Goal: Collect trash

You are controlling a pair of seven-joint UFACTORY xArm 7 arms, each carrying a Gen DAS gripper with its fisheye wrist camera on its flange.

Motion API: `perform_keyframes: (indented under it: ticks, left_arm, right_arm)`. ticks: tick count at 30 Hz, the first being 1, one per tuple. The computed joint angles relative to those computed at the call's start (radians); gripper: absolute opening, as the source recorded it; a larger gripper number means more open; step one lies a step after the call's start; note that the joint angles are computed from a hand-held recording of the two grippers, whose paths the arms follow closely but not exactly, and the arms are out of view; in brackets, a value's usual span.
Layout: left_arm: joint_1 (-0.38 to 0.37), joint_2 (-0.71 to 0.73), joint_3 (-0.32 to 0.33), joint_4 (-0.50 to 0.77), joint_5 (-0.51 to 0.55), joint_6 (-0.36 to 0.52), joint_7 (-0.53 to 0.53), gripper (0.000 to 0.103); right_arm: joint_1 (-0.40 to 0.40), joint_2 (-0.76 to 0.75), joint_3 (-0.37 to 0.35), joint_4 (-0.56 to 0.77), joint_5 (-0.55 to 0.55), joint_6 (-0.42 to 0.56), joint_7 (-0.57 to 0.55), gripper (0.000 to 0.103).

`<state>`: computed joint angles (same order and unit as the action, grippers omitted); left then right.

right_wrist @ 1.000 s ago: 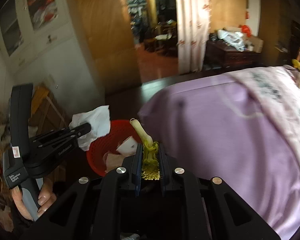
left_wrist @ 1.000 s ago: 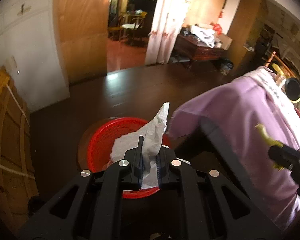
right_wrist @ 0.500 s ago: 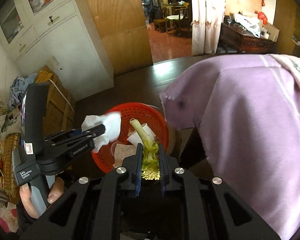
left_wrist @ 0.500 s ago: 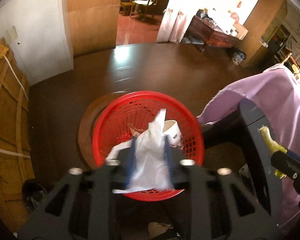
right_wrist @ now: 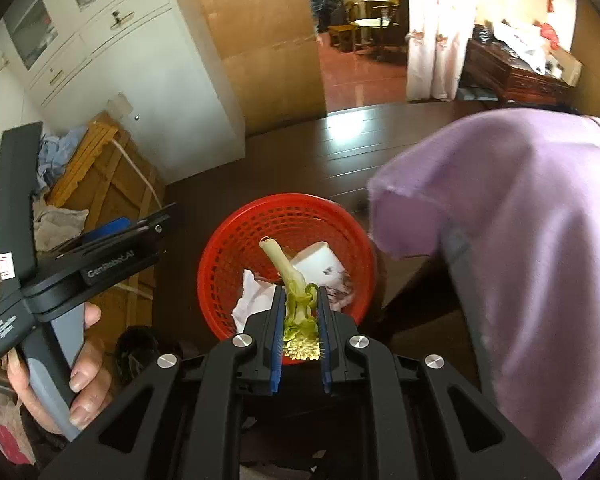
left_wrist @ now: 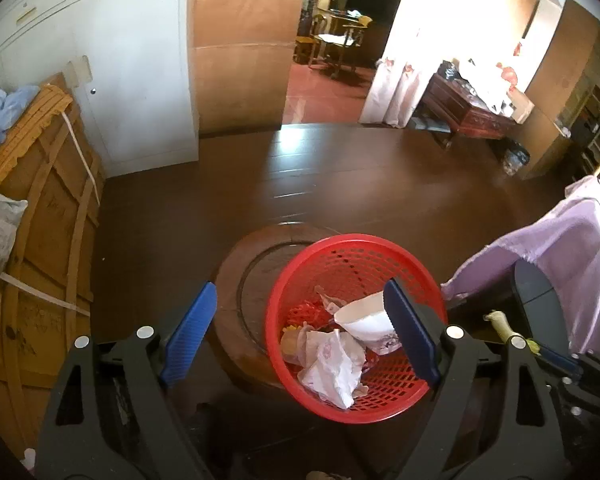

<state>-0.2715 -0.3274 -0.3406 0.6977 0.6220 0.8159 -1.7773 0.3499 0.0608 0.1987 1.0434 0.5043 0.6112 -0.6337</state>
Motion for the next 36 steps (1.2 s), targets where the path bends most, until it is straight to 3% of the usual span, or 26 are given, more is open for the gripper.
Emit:
perform_keyframes:
  ticks: [4, 5, 7, 9, 15, 25, 28, 36]
  left_arm:
    - [0.001, 0.018, -0.003, 0.013, 0.007, 0.017, -0.003, 0.083]
    - [0.000, 0.028, -0.005, 0.021, 0.009, 0.023, -0.007, 0.083]
    - [-0.005, 0.035, 0.004, 0.022, 0.007, 0.025, -0.002, 0.083]
    - [-0.012, 0.040, 0.011, 0.024, -0.002, 0.036, 0.004, 0.083]
    - [-0.039, 0.045, 0.000, 0.072, -0.023, 0.139, 0.024, 0.083]
    - [-0.168, 0.163, -0.068, 0.357, 0.026, 0.530, 0.009, 0.087]
    - [-0.236, 0.232, -0.098, 0.490, 0.062, 0.708, -0.001, 0.089]
    - [-0.430, 0.375, -0.119, 0.773, 0.168, 1.056, -0.054, 0.094]
  right_arm:
    - [0.012, 0.045, 0.014, 0.045, -0.021, 0.009, 0.007, 0.020]
    - [0.011, 0.056, 0.017, 0.055, -0.017, 0.013, -0.005, 0.035]
    - [0.023, 0.075, 0.019, 0.051, -0.061, -0.042, 0.025, 0.048]
    - [0.021, 0.088, 0.020, 0.050, -0.085, -0.049, 0.055, 0.047]
    - [-0.018, 0.007, 0.019, -0.003, 0.026, -0.046, -0.016, 0.047]
    - [-0.010, -0.252, -0.109, -0.121, 0.247, -0.021, -0.247, 0.051]
    - [-0.005, -0.326, -0.165, -0.139, 0.316, 0.017, -0.319, 0.054]
    - [-0.015, -0.517, -0.287, -0.200, 0.434, 0.128, -0.444, 0.059]
